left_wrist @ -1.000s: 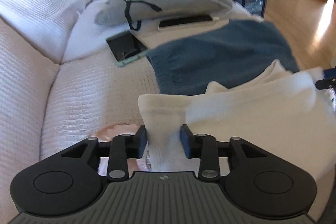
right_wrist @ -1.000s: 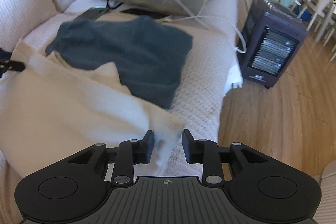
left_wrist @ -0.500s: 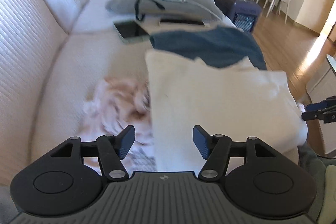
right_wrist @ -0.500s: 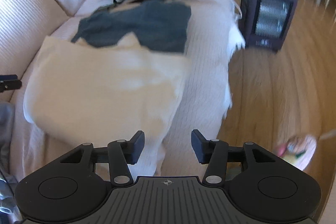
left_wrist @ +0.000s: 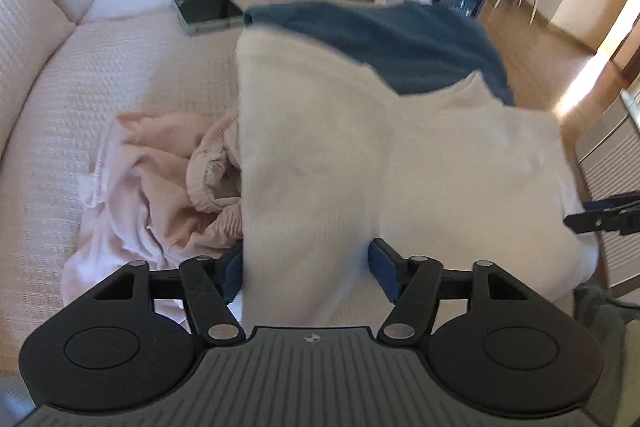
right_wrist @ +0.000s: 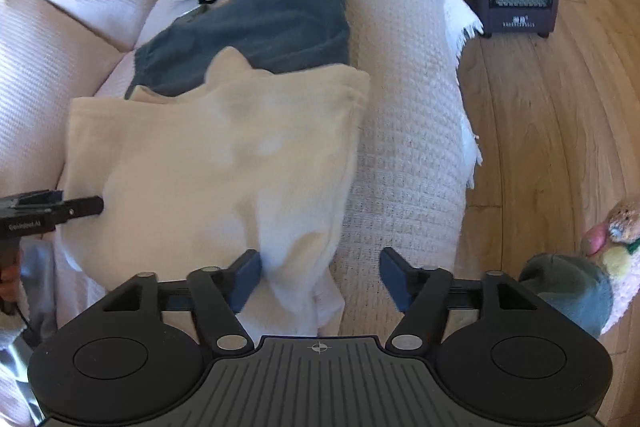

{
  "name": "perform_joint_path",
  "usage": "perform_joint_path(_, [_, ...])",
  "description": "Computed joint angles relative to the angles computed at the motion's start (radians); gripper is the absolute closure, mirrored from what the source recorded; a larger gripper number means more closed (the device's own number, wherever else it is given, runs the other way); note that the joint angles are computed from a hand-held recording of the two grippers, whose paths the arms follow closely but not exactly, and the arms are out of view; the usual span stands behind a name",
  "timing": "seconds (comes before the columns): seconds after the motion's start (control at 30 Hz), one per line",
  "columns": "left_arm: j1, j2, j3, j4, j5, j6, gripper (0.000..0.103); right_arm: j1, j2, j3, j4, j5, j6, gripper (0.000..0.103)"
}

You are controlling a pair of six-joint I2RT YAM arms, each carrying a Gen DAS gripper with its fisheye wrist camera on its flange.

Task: Fold clothes
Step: 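Grasp the loose sleeve with the left gripper and tuck it onto the folded sweatshirt, then lift the white sleeve with the left gripper while the right gripper holds the sweatshirt edge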

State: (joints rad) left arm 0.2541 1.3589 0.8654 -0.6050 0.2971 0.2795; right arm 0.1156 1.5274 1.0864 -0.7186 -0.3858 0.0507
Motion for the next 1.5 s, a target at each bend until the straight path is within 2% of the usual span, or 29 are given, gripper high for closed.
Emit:
perform_joint_path(0.13, [-0.005,0.058,-0.012,0.039,-0.009,-0.028,0.023,-0.006,0.023,-0.025,0.044,-0.021,0.028,0.027])
perform_joint_path(0.27, [-0.027,0.062,-0.04,0.081,-0.039,-0.066,0.022,-0.008,0.035,-0.055,0.093,-0.049,0.08,0.027])
perform_joint_path(0.3, [-0.04,0.047,-0.048,0.084,-0.054,-0.073,0.026,-0.008,0.039,-0.061,0.104,-0.055,0.095,0.027])
perform_joint_path(0.37, [-0.057,0.016,-0.054,0.074,-0.07,-0.082,0.047,-0.002,0.033,-0.073,0.121,-0.048,0.106,0.031])
perform_joint_path(0.4, [-0.061,0.0,-0.052,0.061,-0.07,-0.085,0.053,0.001,0.022,-0.083,0.129,-0.051,0.114,0.043])
perform_joint_path(0.43, [-0.061,-0.014,-0.046,0.044,-0.066,-0.085,0.063,0.0,0.008,-0.092,0.133,-0.068,0.119,0.053])
perform_joint_path(0.47, [-0.06,-0.027,-0.04,0.028,-0.062,-0.084,0.068,0.0,-0.004,-0.096,0.13,-0.087,0.118,0.069])
perform_joint_path(0.5, [-0.055,-0.038,-0.036,0.011,-0.056,-0.082,0.074,0.011,-0.015,-0.088,0.111,-0.072,0.112,0.07])
perform_joint_path(0.57, [-0.039,-0.061,-0.02,-0.033,-0.039,-0.083,0.08,0.031,-0.039,-0.075,0.081,-0.043,0.105,0.075])
perform_joint_path(0.63, [-0.004,-0.095,-0.006,-0.085,0.005,-0.08,0.082,0.033,-0.08,-0.076,0.06,-0.036,0.113,0.077])
perform_joint_path(0.73, [0.075,-0.154,0.042,-0.225,0.095,-0.054,0.083,0.017,-0.153,-0.079,0.001,-0.07,0.1,0.079])
perform_joint_path(0.83, [0.183,-0.208,0.103,-0.424,0.17,0.027,0.083,0.018,-0.231,-0.071,-0.112,-0.092,0.049,0.079])
perform_joint_path(0.9, [0.271,-0.219,0.091,-0.51,0.226,0.062,0.082,0.004,-0.27,-0.079,-0.176,-0.116,0.023,0.079])
perform_joint_path(0.93, [0.301,-0.225,0.055,-0.52,0.236,0.078,0.081,0.008,-0.28,-0.099,-0.174,-0.102,0.021,0.079])
perform_joint_path(1.0, [0.302,-0.228,-0.047,-0.473,0.198,0.064,0.078,0.016,-0.298,-0.139,-0.169,-0.074,0.018,0.079])
perform_joint_path(1.03, [0.282,-0.236,-0.103,-0.425,0.163,0.038,0.074,0.022,-0.281,-0.161,-0.152,-0.054,0.032,0.079])
perform_joint_path(1.07, [0.265,-0.243,-0.152,-0.379,0.135,0.015,0.065,0.028,-0.264,-0.182,-0.133,-0.034,0.045,0.078])
perform_joint_path(1.1, [0.265,-0.256,-0.177,-0.351,0.132,0.002,0.062,0.042,-0.26,-0.208,-0.101,-0.015,0.051,0.077])
perform_joint_path(1.23, [0.297,-0.297,-0.129,-0.403,0.14,0.02,0.057,0.059,-0.257,-0.213,-0.081,0.023,0.058,0.071])
perform_joint_path(1.3, [0.308,-0.321,-0.098,-0.429,0.14,0.045,0.056,0.065,-0.257,-0.21,-0.084,0.033,0.052,0.065])
perform_joint_path(1.43, [0.323,-0.336,-0.08,-0.454,0.17,0.034,0.047,0.053,-0.271,-0.225,-0.074,0.022,0.059,0.061])
perform_joint_path(1.5, [0.316,-0.332,-0.083,-0.454,0.175,0.026,0.046,0.039,-0.293,-0.233,-0.082,0.016,0.054,0.055])
